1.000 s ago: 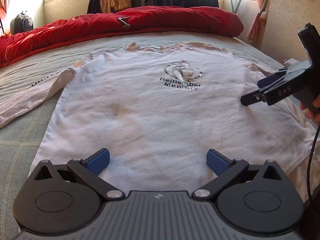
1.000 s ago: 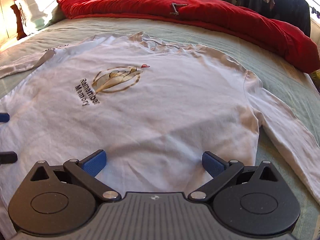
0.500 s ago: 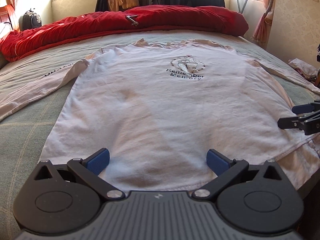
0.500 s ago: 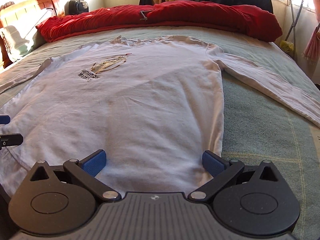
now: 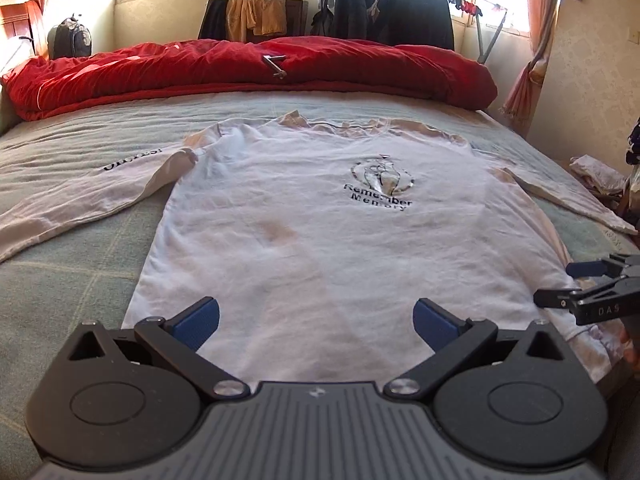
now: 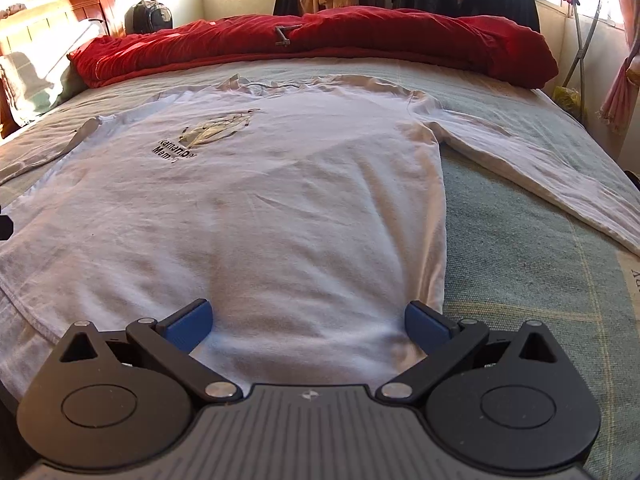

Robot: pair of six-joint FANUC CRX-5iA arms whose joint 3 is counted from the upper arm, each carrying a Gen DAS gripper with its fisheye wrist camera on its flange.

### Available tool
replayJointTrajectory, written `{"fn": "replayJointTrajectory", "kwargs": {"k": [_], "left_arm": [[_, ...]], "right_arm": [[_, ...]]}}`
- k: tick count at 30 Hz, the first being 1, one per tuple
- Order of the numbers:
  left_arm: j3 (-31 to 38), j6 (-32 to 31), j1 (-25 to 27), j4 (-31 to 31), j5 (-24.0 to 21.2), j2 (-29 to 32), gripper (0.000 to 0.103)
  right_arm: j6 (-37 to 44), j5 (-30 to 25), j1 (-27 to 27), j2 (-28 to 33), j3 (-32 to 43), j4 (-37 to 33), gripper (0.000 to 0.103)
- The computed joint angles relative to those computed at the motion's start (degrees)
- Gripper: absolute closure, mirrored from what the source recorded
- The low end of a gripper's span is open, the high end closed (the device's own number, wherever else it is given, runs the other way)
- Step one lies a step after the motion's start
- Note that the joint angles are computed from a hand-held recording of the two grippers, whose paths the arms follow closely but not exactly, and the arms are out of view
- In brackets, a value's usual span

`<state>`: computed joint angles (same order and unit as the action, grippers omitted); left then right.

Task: Fold clothes

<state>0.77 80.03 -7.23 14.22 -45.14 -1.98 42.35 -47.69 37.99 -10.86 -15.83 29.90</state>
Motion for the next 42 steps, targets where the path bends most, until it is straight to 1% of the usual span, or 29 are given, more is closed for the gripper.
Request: {"fn": "replayJointTrajectory", "kwargs": {"k": [3, 4, 6, 8, 10, 12, 16, 19, 23, 27, 30, 32, 35, 36, 38, 40, 41, 42], "left_arm": [[0.73, 2.03, 0.6, 1.42, -2.49, 2.03, 0.001], [-0.76, 1.5, 0.79, 1.98, -1.7, 1.31, 0.001], [-4.72, -1.16, 1.29, 3.63, 1.0, -1.01, 0.001], [-7.7, -4.12, 1.99, 5.42, 2.33, -3.12, 0.001], [-9.97, -6.71, 2.78, 7.2, 3.1, -4.85, 0.001], [-10.74, -9.2, 3.55, 8.71, 2.52, -5.57, 0.001], [-8.9, -9.6, 4.93, 9.48, -0.56, -4.97, 0.001], [-8.22, -8.48, 5.77, 9.63, -0.29, -4.9, 0.001], [-8.23, -10.99, 6.55, 12.89, 0.62, -4.24, 0.001], [-8.33, -11.2, 6.79, 14.14, -1.63, -2.73, 0.001], [-10.06, -13.14, 6.61, 14.51, -0.18, -3.73, 0.001], [-10.1, -13.68, 7.13, 15.54, -0.44, -4.0, 0.001], [-9.44, -14.52, 8.42, 16.71, -0.74, -4.22, 0.001], [-9.1, -15.04, 8.94, 16.76, -0.44, -4.35, 0.001], [-7.74, -16.24, 10.11, 16.42, 0.13, -4.07, 0.003], [-4.65, -16.67, 11.44, 14.99, -0.6, -2.62, 0.004], [-2.76, -16.97, 12.07, 14.3, -1.17, -1.62, 0.009], [-0.74, -17.35, 12.57, 13.61, -1.44, -0.41, 0.011]], "right_arm": [[-0.17, 0.02, 0.04, -0.02, -0.06, 0.09, 0.0], [-0.21, 0.06, 0.04, -0.02, -0.08, 0.11, 0.0], [-0.29, 0.18, 0.0, -0.01, -0.14, 0.13, 0.0], [-0.36, 0.33, -0.08, 0.03, -0.18, 0.13, 0.0], [-0.52, 0.47, -0.1, 0.06, -0.28, 0.29, 0.0], [-0.77, 0.6, -0.05, -0.01, -0.49, 0.6, 0.0], [-1.34, 1.37, 0.02, -0.4, -1.38, 1.54, 0.0], [-1.42, 1.44, 0.02, -0.35, -1.38, 1.65, 0.0], [-1.69, 1.3, 0.06, -0.14, -1.22, 1.89, 0.0], [-3.12, 1.7, 0.31, -0.15, -1.9, 3.4, 0.0], [-3.31, 1.85, 0.31, -0.17, -2.06, 3.68, 0.0], [-3.19, 1.1, 0.47, 0.13, -1.49, 3.61, 0.0], [-3.69, -2.18, 1.26, 1.15, 0.91, 3.3, 0.0], [-4.25, -2.5, 1.48, 1.19, 1.38, 3.22, 0.0], [-4.8, -1.48, 1.96, 0.8, 1.45, 3.76, 0.0], [-3.44, -0.14, 2.58, 0.86, 2.02, 4.27, 0.0], [-2.7, 0.55, 2.87, 0.93, 2.34, 4.47, 0.0], [-1.67, 1.5, 3.11, 1.13, 2.8, 4.54, 0.0]]}}
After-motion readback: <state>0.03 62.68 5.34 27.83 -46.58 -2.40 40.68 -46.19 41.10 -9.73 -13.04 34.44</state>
